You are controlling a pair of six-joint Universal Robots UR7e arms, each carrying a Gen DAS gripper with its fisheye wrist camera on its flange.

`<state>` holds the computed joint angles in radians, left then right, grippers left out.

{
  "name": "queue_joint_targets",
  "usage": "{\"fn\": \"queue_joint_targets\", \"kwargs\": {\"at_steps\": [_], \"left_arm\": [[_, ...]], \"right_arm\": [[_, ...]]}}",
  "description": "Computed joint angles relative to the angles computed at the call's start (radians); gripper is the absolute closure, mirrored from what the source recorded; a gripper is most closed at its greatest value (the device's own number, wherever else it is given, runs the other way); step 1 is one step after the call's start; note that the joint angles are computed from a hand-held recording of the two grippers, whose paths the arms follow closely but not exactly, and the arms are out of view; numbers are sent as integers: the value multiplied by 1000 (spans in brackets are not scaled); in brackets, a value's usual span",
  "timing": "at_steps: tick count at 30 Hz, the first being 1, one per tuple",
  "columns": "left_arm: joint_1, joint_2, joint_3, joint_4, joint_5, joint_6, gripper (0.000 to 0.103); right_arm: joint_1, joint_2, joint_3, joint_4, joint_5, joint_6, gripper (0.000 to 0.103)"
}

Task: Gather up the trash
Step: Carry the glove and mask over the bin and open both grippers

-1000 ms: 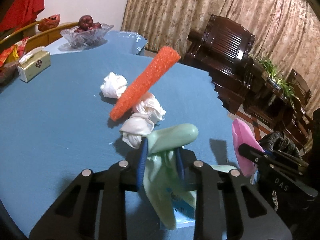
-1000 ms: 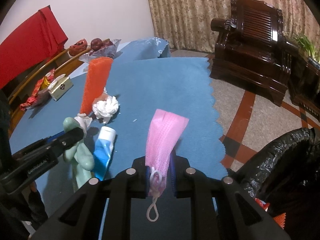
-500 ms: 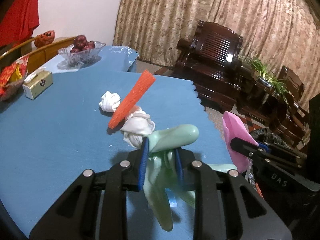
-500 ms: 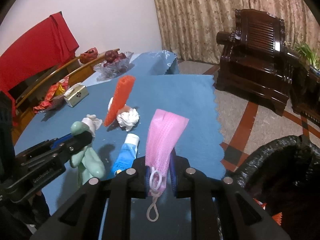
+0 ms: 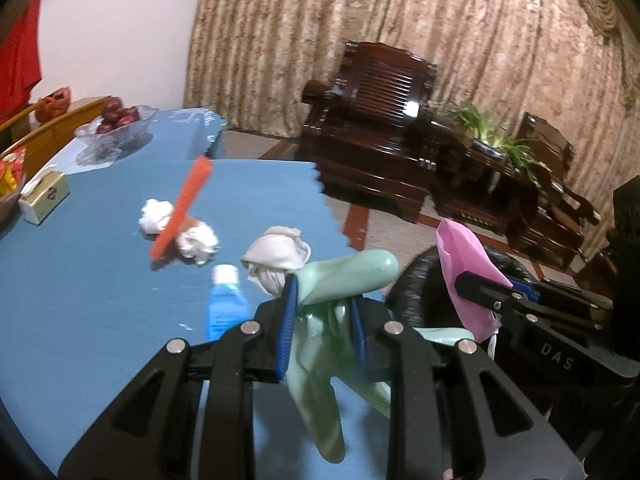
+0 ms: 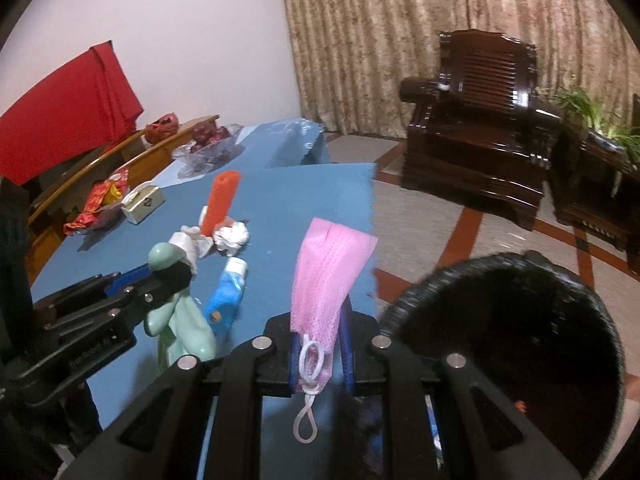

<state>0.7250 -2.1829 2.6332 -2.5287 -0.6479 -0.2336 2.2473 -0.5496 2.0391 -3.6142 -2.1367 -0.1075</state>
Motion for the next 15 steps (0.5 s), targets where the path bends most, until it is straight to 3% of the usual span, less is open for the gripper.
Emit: {"fn": "queue_joint_targets", "kwargs": {"at_steps": [6,15], "left_arm": [[-59,70,21,-30,-44,-24,80],[-82,270,49,-239,-132,36,80]], "right_arm": [[-18,-58,103,-68,-65,31,87],[-62,-126,228,-163,-151,45,87]]}}
